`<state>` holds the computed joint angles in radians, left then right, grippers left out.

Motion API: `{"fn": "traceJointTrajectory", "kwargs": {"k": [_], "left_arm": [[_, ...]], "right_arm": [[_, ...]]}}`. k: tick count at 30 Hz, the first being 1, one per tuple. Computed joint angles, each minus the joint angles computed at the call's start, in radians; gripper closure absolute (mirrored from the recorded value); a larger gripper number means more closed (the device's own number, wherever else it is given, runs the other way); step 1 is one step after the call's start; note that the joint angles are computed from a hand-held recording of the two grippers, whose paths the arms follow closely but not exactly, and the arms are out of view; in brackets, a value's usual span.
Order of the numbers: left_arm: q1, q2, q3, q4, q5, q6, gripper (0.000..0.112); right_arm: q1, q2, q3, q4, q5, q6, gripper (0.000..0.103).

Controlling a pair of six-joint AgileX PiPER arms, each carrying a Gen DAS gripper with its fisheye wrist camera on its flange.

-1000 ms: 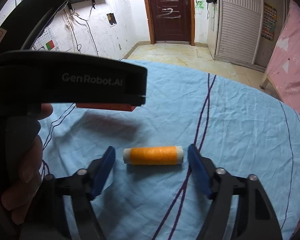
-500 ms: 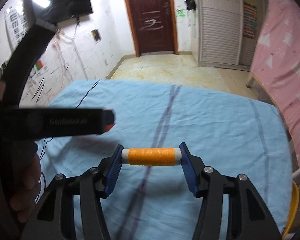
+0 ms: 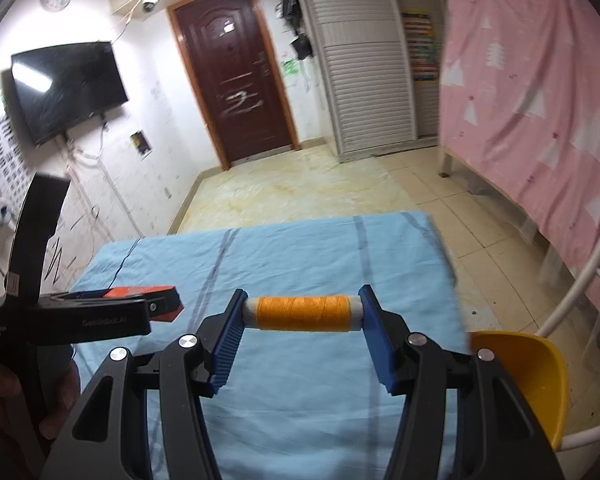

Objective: Collect trash
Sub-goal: 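Carry the orange box and spool over the yellow bin and release both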

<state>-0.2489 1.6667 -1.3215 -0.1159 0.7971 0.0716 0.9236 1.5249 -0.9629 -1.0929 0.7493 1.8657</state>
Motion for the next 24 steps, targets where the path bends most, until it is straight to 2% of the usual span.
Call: {"fn": "traceJointTrajectory", "kwargs": {"k": [7, 14, 20, 24], "left_arm": [[-0.164, -0.006, 0.001, 0.097, -0.008, -0.121, 0.022], [-0.325, -0.001, 0.002, 0.199, -0.009, -0.236, 0.022], [-0.441, 0.022, -0.027, 0.278, 0.003, -0.326, 0.022], [-0.506, 0.034, -0.039, 0.326, 0.014, -0.375, 0.022]], "right_arm": [[0.009, -0.237, 0.237, -0.050, 0.077, 0.136, 0.053], [0.037, -0.454, 0.400, -0.029, 0.183, 0.169, 0.053], [0.061, -0.577, 0.494, -0.007, 0.253, 0.199, 0.053], [0.036, -0.639, 0.548, 0.006, 0.247, 0.200, 0.053]]}}
